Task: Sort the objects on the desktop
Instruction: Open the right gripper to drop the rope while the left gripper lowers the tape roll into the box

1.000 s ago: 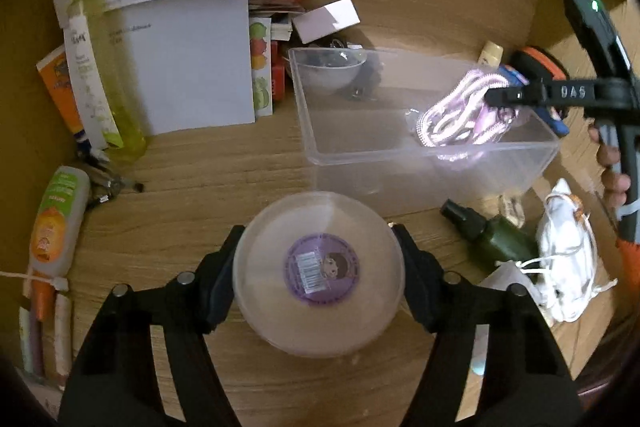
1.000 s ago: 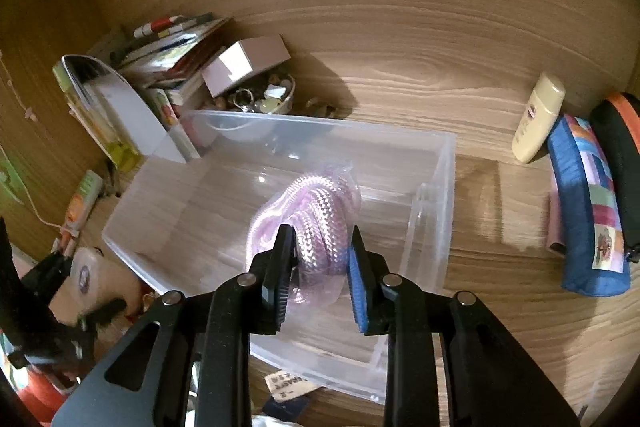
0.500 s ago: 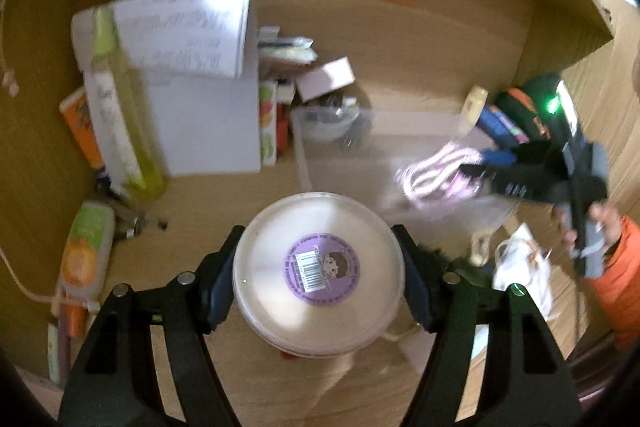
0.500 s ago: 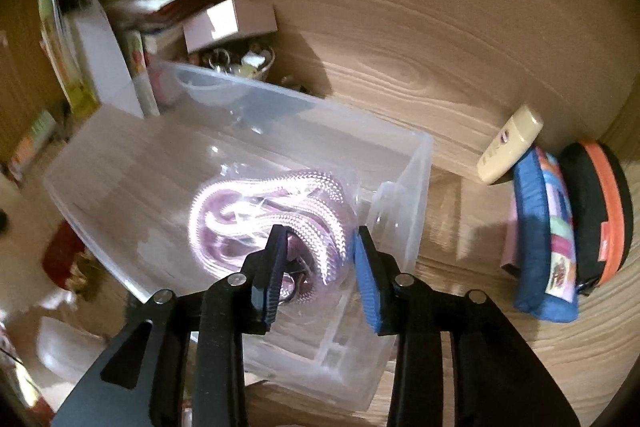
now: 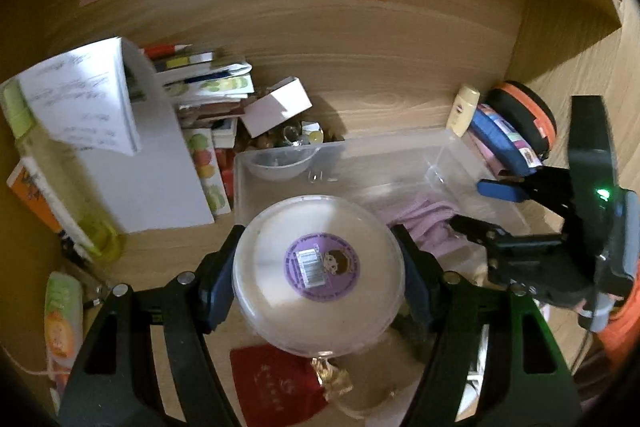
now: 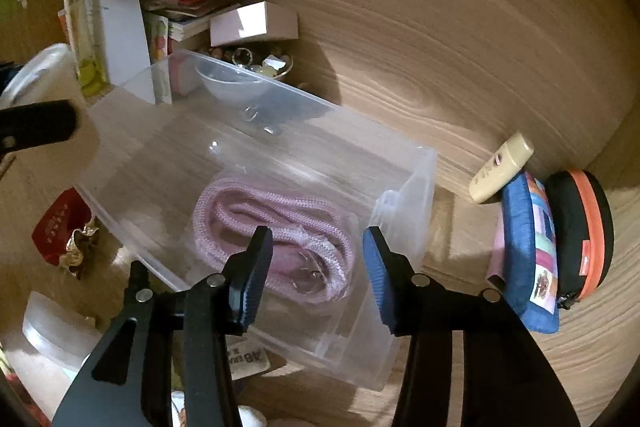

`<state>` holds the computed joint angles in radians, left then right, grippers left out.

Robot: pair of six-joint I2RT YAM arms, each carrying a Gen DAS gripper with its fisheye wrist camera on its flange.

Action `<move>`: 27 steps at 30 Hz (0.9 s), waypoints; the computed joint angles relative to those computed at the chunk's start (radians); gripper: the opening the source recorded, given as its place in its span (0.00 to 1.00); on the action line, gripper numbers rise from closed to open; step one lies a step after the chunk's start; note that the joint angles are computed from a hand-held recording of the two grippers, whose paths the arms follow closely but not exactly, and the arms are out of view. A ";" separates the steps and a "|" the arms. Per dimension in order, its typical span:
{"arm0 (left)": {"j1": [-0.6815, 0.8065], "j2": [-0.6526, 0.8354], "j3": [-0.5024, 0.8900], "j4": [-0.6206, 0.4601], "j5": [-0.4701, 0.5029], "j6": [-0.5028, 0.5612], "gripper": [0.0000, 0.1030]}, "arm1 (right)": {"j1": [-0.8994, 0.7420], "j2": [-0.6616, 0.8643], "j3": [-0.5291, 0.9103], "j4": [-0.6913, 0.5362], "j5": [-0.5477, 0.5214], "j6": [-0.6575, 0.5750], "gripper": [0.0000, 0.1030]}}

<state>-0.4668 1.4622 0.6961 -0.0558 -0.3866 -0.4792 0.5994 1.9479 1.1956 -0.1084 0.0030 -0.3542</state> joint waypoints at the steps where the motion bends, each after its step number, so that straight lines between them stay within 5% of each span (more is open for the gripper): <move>1: 0.006 0.013 0.013 0.001 0.016 0.006 0.68 | -0.001 -0.002 -0.004 0.005 -0.002 0.000 0.45; 13: 0.052 0.128 0.080 0.049 0.043 0.043 0.68 | -0.015 -0.081 -0.093 0.057 -0.030 0.020 0.62; 27: 0.043 0.318 0.156 0.021 0.076 0.052 0.68 | -0.013 -0.155 -0.189 0.091 -0.035 0.040 0.64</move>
<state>-0.4233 1.7806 0.8526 -0.0352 -0.3107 -0.4277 0.5869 1.7931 1.0066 -0.0178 -0.0317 -0.3143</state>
